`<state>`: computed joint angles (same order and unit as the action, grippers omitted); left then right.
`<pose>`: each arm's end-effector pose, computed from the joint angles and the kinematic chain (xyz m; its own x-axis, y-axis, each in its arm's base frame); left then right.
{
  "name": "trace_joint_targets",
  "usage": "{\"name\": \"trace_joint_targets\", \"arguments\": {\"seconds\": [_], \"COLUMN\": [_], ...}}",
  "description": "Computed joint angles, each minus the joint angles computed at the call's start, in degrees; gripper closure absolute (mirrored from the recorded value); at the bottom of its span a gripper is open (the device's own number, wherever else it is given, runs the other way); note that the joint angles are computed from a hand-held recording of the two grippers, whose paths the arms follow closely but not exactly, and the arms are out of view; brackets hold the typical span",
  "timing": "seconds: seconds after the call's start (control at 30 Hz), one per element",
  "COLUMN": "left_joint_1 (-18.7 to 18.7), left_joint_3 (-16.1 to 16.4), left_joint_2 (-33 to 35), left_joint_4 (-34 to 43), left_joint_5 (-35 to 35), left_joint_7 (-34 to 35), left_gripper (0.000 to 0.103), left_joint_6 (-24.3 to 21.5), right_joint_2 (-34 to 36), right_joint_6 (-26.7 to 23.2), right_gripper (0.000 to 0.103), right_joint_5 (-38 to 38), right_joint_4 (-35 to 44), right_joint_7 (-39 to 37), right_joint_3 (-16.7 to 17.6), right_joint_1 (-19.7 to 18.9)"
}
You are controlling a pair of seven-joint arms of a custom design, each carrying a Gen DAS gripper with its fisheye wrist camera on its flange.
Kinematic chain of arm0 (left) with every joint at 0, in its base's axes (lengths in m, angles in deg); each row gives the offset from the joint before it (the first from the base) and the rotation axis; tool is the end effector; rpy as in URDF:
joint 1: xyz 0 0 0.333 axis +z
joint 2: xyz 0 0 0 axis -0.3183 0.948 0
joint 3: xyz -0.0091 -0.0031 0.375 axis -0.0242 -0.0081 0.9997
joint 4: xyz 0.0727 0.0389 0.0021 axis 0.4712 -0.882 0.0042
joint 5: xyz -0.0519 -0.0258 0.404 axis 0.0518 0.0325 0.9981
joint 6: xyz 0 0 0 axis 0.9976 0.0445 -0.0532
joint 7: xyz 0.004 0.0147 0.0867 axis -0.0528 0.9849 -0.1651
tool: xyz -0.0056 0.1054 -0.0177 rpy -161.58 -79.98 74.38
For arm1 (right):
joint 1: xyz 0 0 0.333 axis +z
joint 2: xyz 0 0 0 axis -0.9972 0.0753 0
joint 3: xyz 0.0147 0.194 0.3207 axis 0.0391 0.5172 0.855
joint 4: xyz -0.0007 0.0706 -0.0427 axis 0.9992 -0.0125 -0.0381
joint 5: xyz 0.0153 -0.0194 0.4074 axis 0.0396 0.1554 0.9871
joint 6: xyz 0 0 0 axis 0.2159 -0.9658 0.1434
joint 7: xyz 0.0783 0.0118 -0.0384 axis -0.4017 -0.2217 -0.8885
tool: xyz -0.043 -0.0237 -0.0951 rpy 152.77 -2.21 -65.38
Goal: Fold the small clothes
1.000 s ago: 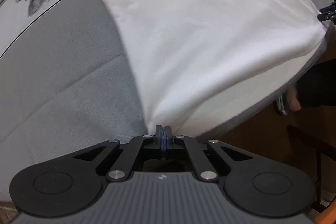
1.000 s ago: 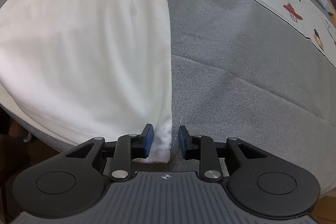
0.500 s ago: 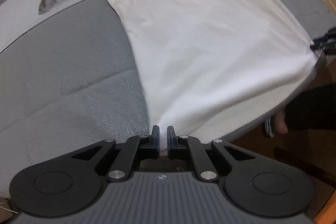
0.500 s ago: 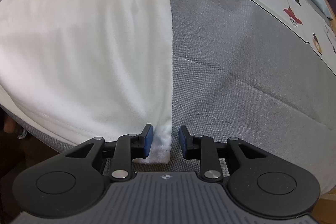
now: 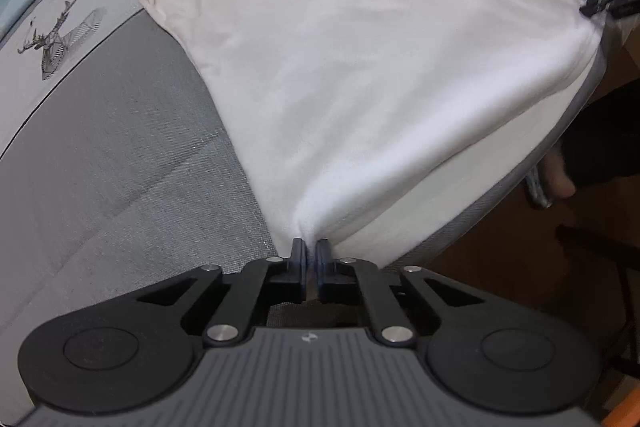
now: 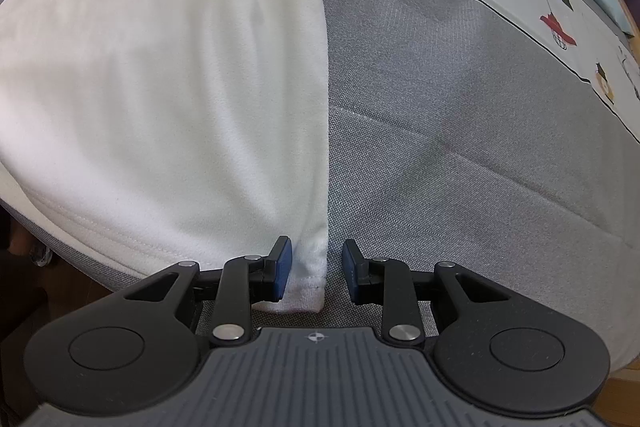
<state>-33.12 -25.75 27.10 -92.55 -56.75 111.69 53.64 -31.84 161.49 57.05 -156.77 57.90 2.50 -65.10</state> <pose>0.6379 -0.3442 0.4118 -0.8118 -0.5779 -0.0832 -0.5497 0.8045 -0.2250 0.4640 0.2384 0.3928 -0.0576 -0.9894 0.1331 -0.9753 0.0273 -0.2191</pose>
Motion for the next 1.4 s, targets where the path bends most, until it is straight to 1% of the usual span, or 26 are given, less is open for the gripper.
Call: {"name": "trace_joint_targets", "arguments": {"seconds": [0.13, 0.23, 0.3, 0.37, 0.43, 0.47, 0.5, 0.57, 0.6, 0.63, 0.67, 0.7, 0.73, 0.77, 0.83, 0.87, 0.9, 0.97, 1.0, 1.07, 1.17, 1.23, 1.27, 1.33, 1.37, 1.4], "left_joint_1": [2.85, 2.88, 3.42, 3.92, 5.27, 5.36, 4.54, 1.96, -0.29, -1.83, -3.52, -5.13, -6.46, -7.25, -8.01, -8.09, -8.34, -9.71, -10.65, -12.18, -13.65, -14.44, -14.68, -15.90, -16.88, -17.94], "left_joint_3": [-1.18, -0.63, -0.92, -1.44, -2.94, -3.19, -2.81, -1.28, 0.28, 1.35, 2.39, 3.23, 3.83, 4.15, 4.26, 4.05, 4.00, 4.48, 4.84, 5.27, 5.62, 6.32, 6.40, 7.63, 8.74, 9.80], "left_joint_2": [-2.78, -3.64, -3.50, -3.83, -3.66, -3.23, -2.64, -1.27, -0.04, 1.03, 2.37, 3.93, 4.95, 5.21, 5.21, 5.12, 5.03, 5.53, 5.88, 6.49, 7.66, 7.64, 8.47, 9.62, 10.49, 11.39], "left_joint_4": [-2.45, -3.09, -2.20, -2.28, -1.54, -0.75, 0.11, 1.94, 3.66, 4.97, 6.96, 9.41, 10.99, 11.44, 12.03, 12.30, 12.41, 13.69, 14.50, 15.88, 18.46, 18.96, 20.54, 23.98, 26.44, 28.92], "left_joint_5": [-4.71, -4.81, -6.57, -8.89, -14.21, -15.96, -15.82, -12.28, -8.48, -5.46, -2.21, 0.95, 3.87, 6.03, 8.13, 8.22, 8.62, 10.80, 12.30, 14.40, 16.01, 17.80, 17.83, 18.68, 20.00, 21.55], "left_joint_7": [1.90, 2.01, 2.42, 2.65, 3.50, 2.96, 1.51, -2.10, -5.48, -8.03, -10.64, -12.66, -14.20, -15.73, -19.92, -22.26, -24.36, -28.36, -30.08, -33.45, -37.90, -40.91, -42.58, -46.66, -48.27, -49.78], "left_gripper": [0.100, 0.099, 0.098, 0.098, 0.095, 0.095, 0.095, 0.094, 0.088, 0.085, 0.082, 0.082, 0.082, 0.082, 0.081, 0.076, 0.065, 0.058, 0.058, 0.058, 0.058, 0.055, 0.050, 0.048, 0.048, 0.047], "left_joint_6": [1.64, 1.48, -0.78, 0.52, 1.15, 0.88, 0.83, 0.02, -1.68, -3.26, -6.20, -9.86, -11.84, -11.61, -8.38, -5.92, -3.92, -1.05, 0.03, 1.58, 4.03, 7.27, 8.50, 9.11, 8.24, 7.51], "right_joint_2": [0.01, 0.00, -0.03, 0.07, 0.15, 0.26, 0.24, 0.21, 0.22, 0.27, 0.33, 0.44, 0.58, 0.70, 0.66, 0.43, 0.07, -0.53, -0.72, -0.55, 1.27, 3.41, 4.82, 8.27, 9.55, 10.54], "right_joint_6": [0.07, 0.03, -0.11, -0.38, -0.77, -0.94, -1.00, -0.74, -0.72, -0.84, -1.13, -1.53, -1.99, -2.41, -2.86, -2.63, -1.93, 0.10, 1.21, 4.11, 7.56, 8.41, 7.49, 0.61, -2.52, -4.11], "right_gripper": [0.074, 0.073, 0.073, 0.073, 0.073, 0.073, 0.073, 0.073, 0.073, 0.073, 0.072, 0.072, 0.072, 0.072, 0.072, 0.072, 0.072, 0.072, 0.071, 0.065, 0.059, 0.054, 0.053, 0.053, 0.053, 0.053], "right_joint_5": [0.14, 0.09, -0.02, -0.28, -0.59, -0.73, -0.86, -0.95, -0.94, -1.05, -1.25, -1.51, -1.73, -1.82, -2.66, -3.83, -5.53, -9.33, -11.67, -17.96, -22.71, -19.75, -16.06, -8.02, -6.80, -6.79], "right_joint_4": [-0.03, -0.03, -0.02, 0.13, 0.33, 0.52, 0.60, 0.51, 0.48, 0.55, 0.70, 0.94, 1.23, 1.53, 2.03, 2.11, 2.20, 2.32, 2.37, 3.06, 4.87, 6.30, 7.43, 11.02, 12.44, 13.51], "right_joint_7": [-0.05, 0.01, 0.07, 0.23, 0.50, 0.71, 0.90, 1.11, 1.31, 1.54, 1.70, 1.88, 1.96, 1.94, 2.68, 3.97, 6.15, 11.20, 13.81, 19.90, 23.15, 19.32, 15.10, 5.04, 2.49, 1.29], "right_joint_3": [-0.05, -0.05, -0.03, 0.03, 0.09, 0.13, 0.12, 0.06, 0.07, 0.09, 0.12, 0.18, 0.23, 0.24, 0.18, 0.12, 0.07, 0.08, 0.17, 0.41, 0.39, 0.20, 0.21, 0.53, 0.29, -0.21], "right_joint_1": [-0.01, -0.01, 0.00, 0.05, 0.16, 0.23, 0.28, 0.29, 0.32, 0.35, 0.41, 0.51, 0.62, 0.72, 0.84, 0.84, 0.76, 0.46, 0.28, -0.04, 0.06, 0.64, 0.97, 2.10, 2.92, 3.79]}}
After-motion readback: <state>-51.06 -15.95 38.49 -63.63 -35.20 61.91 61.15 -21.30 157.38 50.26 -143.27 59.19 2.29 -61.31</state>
